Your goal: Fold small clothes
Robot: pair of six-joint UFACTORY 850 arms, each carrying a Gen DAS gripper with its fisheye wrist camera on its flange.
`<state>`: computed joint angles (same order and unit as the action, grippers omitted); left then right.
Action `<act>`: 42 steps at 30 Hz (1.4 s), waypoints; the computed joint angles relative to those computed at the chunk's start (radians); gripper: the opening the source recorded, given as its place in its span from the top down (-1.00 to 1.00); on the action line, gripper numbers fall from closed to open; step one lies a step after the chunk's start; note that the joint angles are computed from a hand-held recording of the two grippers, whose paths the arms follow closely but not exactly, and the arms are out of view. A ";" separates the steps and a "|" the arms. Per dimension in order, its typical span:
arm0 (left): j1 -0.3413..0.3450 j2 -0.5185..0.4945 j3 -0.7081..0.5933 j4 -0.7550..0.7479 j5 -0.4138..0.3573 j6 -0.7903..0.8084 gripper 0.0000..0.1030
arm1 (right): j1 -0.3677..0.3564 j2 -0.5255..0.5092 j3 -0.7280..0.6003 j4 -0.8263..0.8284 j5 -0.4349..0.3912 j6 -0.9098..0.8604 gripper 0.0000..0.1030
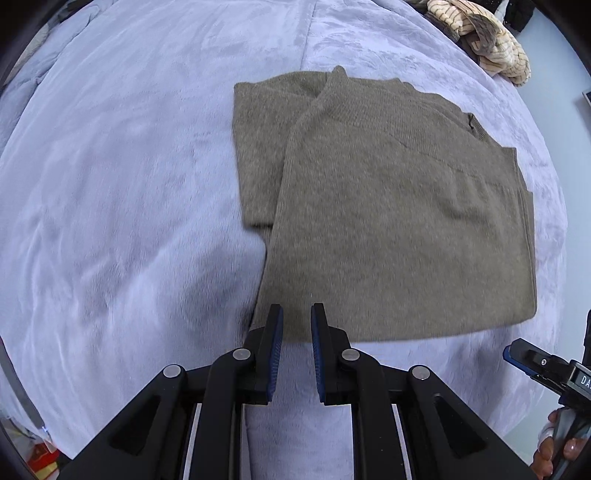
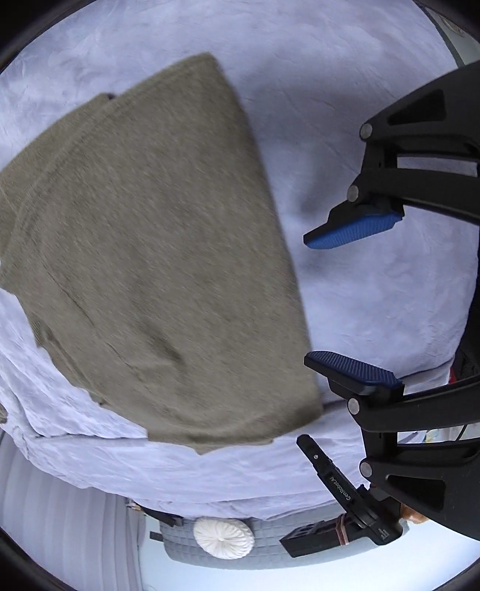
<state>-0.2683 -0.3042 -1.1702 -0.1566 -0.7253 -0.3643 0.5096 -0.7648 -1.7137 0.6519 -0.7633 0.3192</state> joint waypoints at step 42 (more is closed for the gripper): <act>0.067 0.140 0.123 0.015 0.069 0.053 -0.97 | 0.148 -0.048 -0.127 -0.114 0.007 0.107 -0.72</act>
<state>-0.2017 -0.1645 -1.0470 -0.1414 -0.6565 -0.3116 0.6580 -0.8130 -1.8403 0.5380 -0.7562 0.4258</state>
